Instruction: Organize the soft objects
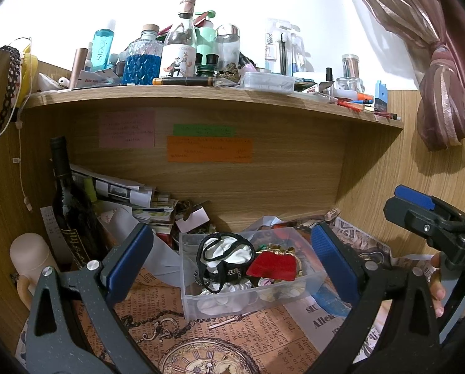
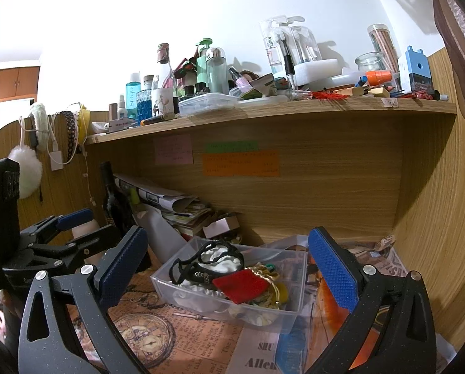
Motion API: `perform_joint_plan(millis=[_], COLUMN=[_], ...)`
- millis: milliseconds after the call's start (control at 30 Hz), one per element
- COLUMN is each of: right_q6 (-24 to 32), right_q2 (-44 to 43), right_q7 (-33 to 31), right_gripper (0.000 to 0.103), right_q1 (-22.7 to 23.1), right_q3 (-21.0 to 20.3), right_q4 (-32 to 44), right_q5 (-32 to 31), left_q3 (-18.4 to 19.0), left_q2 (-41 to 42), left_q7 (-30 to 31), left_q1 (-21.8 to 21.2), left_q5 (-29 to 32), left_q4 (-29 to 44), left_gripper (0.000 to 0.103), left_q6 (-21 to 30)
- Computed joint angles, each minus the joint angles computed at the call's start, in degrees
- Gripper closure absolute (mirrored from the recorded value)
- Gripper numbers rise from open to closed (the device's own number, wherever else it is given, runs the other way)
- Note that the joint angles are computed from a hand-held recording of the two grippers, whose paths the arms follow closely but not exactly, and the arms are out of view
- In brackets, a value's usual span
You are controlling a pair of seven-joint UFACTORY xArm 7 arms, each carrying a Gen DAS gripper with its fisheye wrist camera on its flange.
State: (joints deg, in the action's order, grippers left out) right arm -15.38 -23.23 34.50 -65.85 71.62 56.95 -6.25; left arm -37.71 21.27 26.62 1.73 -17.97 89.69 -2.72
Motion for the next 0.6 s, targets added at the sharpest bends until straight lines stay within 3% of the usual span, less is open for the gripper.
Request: perform_joint_plan(millis=[600], right_q6=[0.62], right_q2=[1.91], right_q7=[-0.57], right_gripper=[0.000], right_q1=[-1.64], right_q3=[1.87], right_q4=[0.72], right_q5=[-1.40], left_q3=[0.61], left_q2=[0.05], left_q7=[2.27], left_q1=[-0.55], left_q5=[-2.96], left_q4=[0.60], left_gripper=[0.000], left_q6=[1.39])
